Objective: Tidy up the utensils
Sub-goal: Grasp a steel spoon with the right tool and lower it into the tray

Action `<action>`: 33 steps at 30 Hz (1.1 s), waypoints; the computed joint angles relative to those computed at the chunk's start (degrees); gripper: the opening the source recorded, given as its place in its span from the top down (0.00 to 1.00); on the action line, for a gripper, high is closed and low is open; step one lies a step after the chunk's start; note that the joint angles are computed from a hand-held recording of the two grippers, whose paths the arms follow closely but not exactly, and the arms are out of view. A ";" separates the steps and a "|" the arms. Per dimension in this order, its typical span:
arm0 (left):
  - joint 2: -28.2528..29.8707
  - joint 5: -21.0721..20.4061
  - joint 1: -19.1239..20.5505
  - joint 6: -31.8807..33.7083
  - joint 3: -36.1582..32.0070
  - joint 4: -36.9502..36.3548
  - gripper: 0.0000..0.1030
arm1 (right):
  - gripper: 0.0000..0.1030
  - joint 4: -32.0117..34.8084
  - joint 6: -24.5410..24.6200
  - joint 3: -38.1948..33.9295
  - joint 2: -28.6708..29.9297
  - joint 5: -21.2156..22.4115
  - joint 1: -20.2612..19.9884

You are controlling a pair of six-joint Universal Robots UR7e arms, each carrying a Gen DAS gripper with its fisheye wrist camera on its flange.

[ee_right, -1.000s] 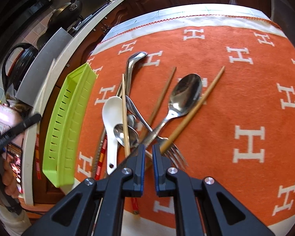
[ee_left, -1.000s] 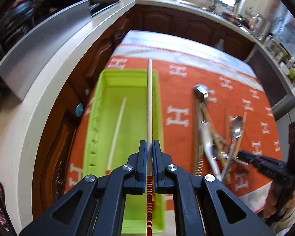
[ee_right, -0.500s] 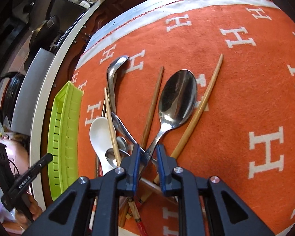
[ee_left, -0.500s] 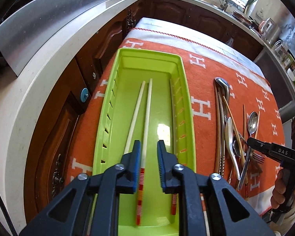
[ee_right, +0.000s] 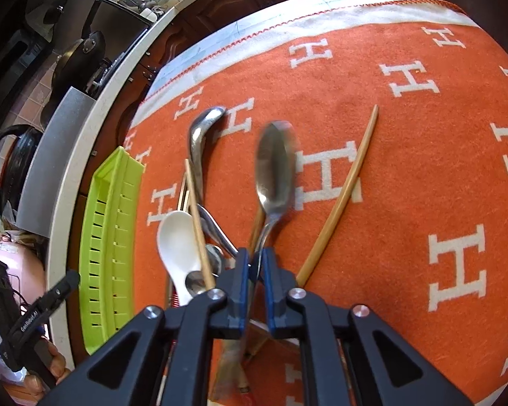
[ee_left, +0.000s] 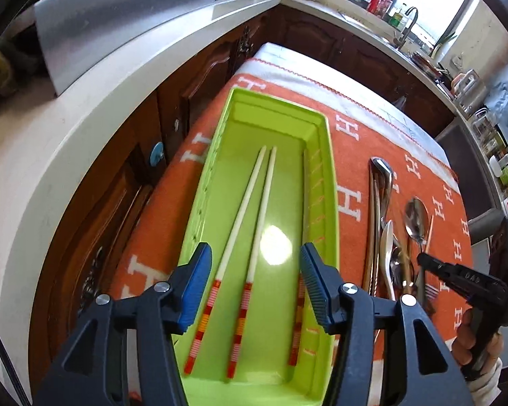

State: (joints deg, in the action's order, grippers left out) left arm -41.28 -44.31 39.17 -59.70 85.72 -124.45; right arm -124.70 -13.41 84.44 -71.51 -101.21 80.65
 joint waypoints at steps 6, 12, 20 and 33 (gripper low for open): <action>0.22 2.46 -0.97 -4.77 -1.41 9.30 0.45 | 0.98 2.54 1.64 -0.88 -0.37 1.67 0.56; 0.19 3.56 -1.59 -5.88 -1.62 12.02 0.32 | 0.98 4.26 1.87 -1.11 -1.19 3.51 2.28; -1.44 6.64 -2.89 -9.18 -0.10 15.16 0.27 | 0.98 8.60 -0.52 -2.05 0.92 3.77 8.77; -6.13 10.15 -3.62 -20.83 2.76 24.95 0.23 | 0.98 4.09 3.18 -1.18 8.16 -1.85 15.26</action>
State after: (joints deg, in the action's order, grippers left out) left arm -47.40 -34.17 35.55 -80.52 88.48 -99.50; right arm -120.61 -10.23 83.26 -63.35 -103.07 95.91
